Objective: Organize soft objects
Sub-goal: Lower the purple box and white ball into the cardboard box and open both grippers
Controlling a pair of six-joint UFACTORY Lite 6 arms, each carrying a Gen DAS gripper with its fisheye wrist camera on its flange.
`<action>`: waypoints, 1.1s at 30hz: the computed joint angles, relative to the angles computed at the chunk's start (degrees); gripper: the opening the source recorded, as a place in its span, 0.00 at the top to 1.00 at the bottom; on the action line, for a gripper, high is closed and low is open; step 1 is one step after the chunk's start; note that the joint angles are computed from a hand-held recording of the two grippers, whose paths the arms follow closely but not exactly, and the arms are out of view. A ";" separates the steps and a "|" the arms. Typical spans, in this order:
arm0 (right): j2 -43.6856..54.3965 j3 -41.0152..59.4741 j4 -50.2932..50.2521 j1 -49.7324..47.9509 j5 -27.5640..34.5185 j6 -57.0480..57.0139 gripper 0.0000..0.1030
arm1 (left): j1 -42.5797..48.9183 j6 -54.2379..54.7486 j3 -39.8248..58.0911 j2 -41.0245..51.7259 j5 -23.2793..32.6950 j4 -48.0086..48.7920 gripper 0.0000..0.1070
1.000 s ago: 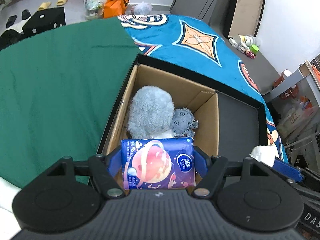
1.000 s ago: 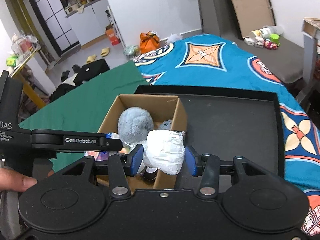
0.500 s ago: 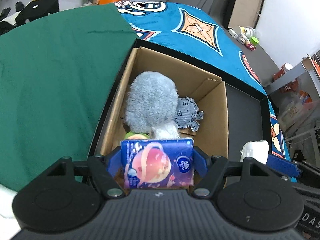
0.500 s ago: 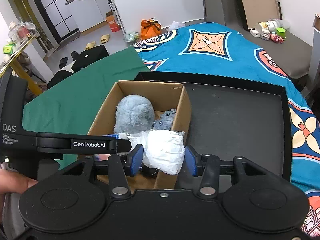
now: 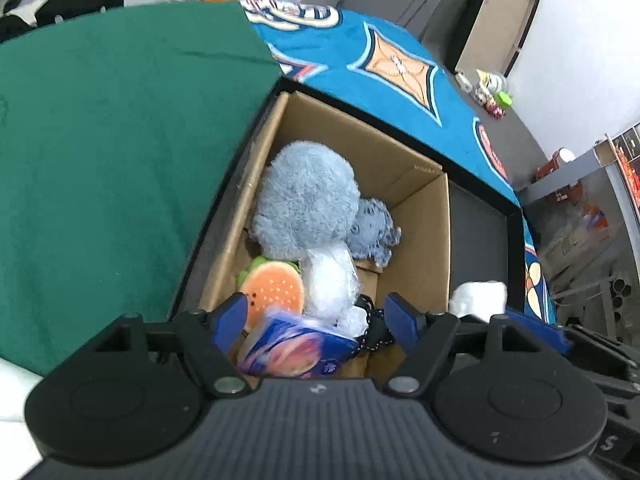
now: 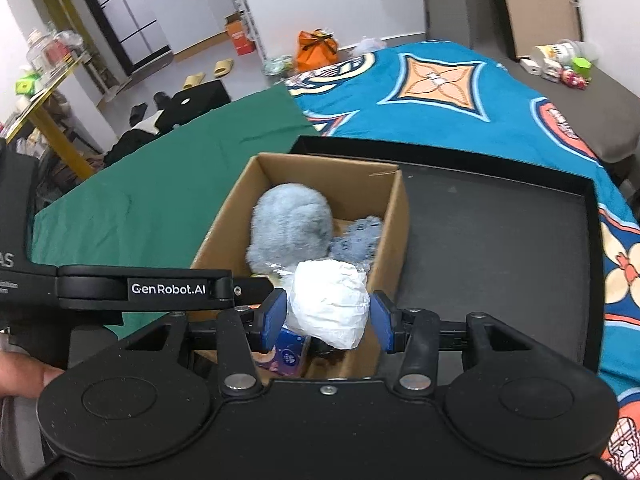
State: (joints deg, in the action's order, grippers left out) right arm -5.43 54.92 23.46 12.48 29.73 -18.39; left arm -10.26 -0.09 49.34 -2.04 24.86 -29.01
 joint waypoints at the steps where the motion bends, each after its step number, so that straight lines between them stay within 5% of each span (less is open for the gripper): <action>1: 0.23 0.13 -0.07 0.55 -0.03 0.28 0.56 | -0.01 -1.82 -0.45 -0.90 -0.19 1.66 0.31; 6: 1.70 1.07 -0.85 3.11 -1.07 1.97 0.55 | 2.05 -1.04 -2.52 -3.87 0.63 -1.27 0.31; 9: 2.37 1.31 -0.83 3.83 -1.98 2.37 0.46 | 2.45 -5.15 -1.50 -4.34 2.42 2.14 0.31; 18: -1.68 -1.01 -3.72 3.66 -0.48 5.63 0.46 | 3.36 -8.73 -1.41 -8.67 4.83 6.21 0.31; 33: -13.72 -5.72 -4.69 -1.72 3.35 7.56 0.44 | -5.16 -24.51 3.61 -13.61 12.28 23.76 0.23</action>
State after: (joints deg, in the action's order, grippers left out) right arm -19.15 49.19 18.77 10.76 33.08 -10.82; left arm -15.42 -24.60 52.95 -15.65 37.14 -5.25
